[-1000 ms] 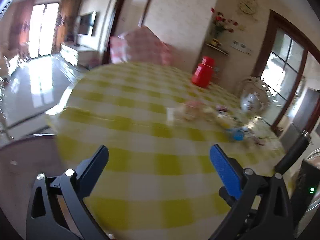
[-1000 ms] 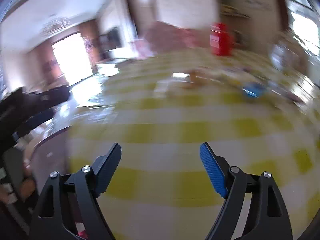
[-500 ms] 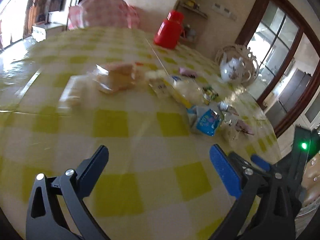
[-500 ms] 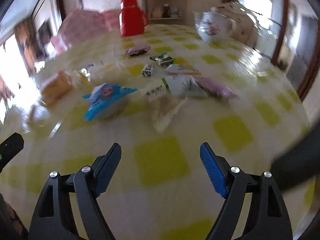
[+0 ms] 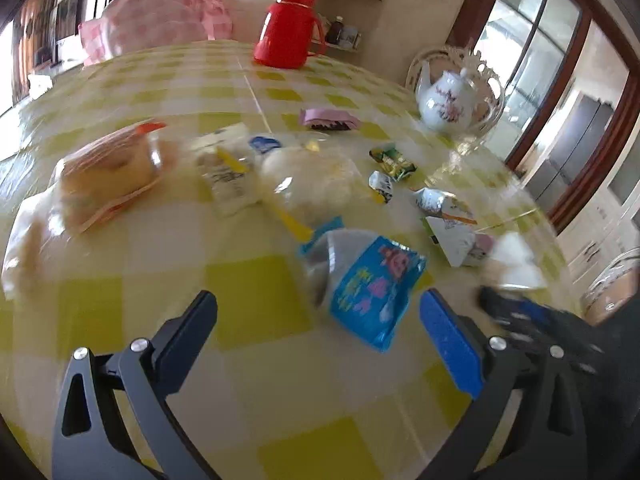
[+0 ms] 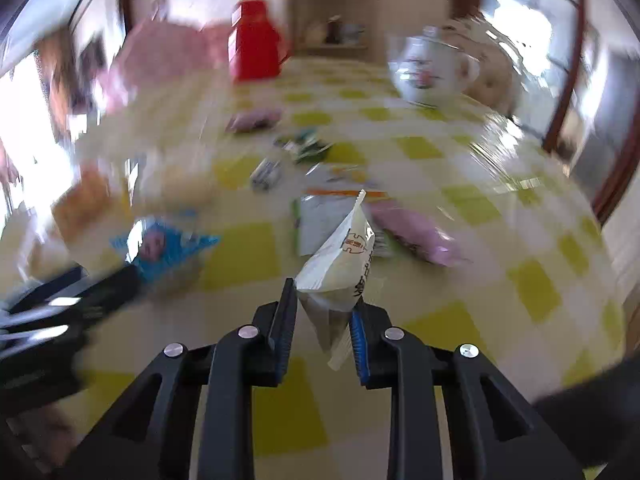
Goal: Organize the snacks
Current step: 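Grasp the white paper snack pouch with the right tool while the left grasps the blue cartoon pouch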
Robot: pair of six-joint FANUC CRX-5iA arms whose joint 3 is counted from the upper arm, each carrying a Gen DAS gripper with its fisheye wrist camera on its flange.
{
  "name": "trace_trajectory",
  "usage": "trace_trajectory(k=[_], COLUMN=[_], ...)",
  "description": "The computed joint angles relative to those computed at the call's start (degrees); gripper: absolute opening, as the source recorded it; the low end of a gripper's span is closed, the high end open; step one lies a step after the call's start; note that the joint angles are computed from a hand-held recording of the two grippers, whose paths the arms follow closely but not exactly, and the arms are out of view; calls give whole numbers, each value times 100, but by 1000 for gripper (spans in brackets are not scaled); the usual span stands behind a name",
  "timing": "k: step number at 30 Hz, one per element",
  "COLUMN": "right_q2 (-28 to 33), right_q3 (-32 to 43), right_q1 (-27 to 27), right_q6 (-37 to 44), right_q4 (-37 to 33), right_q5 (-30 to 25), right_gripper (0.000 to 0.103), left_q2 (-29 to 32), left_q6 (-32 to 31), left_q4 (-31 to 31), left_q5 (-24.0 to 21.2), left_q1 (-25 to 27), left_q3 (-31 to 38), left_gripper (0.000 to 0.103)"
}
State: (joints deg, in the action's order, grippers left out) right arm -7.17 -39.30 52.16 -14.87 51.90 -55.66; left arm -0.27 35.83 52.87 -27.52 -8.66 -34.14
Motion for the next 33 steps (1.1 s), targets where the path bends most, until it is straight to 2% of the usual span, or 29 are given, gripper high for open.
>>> trace_trajectory(k=[2, 5, 6, 7, 8, 11, 13, 16, 19, 23, 26, 28, 30, 33], right_q2=[-111, -109, -102, -118, -132, -103, -144, -254, -368, -599, -750, -831, -813, -712], right_q3=[-107, -122, -122, -142, -166, -183, -238, -361, -492, -686, -779, -851, -864, -830], right_q1=[39, 1, 6, 16, 12, -5, -18, -34, -12, 200, 782, 1260, 1659, 1984], right_q6=[-163, -75, -75, -94, -116, -148, -244, -466, -720, -1219, -1670, -2033, -2286, -2485], right_q4=[1, -174, -139, -93, -58, 1, 72, 205, 367, 491, 652, 770, 746, 652], right_q5=[-30, 137, 139, 160, 202, 221, 265, 342, 375, 423, 47, -246, -470, -552], right_gripper=[25, 25, 25, 25, 25, 25, 25, 25, 25, 25, 25, 25, 25, 25], left_q2=[169, 375, 434, 466, 469, 344, 235, 88, -149, -718, -1188, -1470, -1665, -1948], left_q6=[629, 1451, 1654, 1567, 1220, 211, -15, -29, -445, -1465, -2086, -2330, -2387, -2487], left_q4=[-748, -1815, -2166, -2218, -1970, -1112, -1052, -1049, -334, 1121, 1877, 2108, 2081, 1992], left_q5=[218, 240, 289, 301, 267, 255, 235, 131, -179, -137, 104, -108, -220, -569], left_q1=[-171, -310, -361, -383, -385, -315, -216, -12, 325, 621, 717, 988, 1205, 1606], left_q3=[297, 731, 843, 867, 813, 490, 370, 247, -102, -841, -1296, -1537, -1666, -1858], left_gripper=[101, 101, 101, 97, 64, 51, 50, 50, 50, 50, 50, 51, 51, 51])
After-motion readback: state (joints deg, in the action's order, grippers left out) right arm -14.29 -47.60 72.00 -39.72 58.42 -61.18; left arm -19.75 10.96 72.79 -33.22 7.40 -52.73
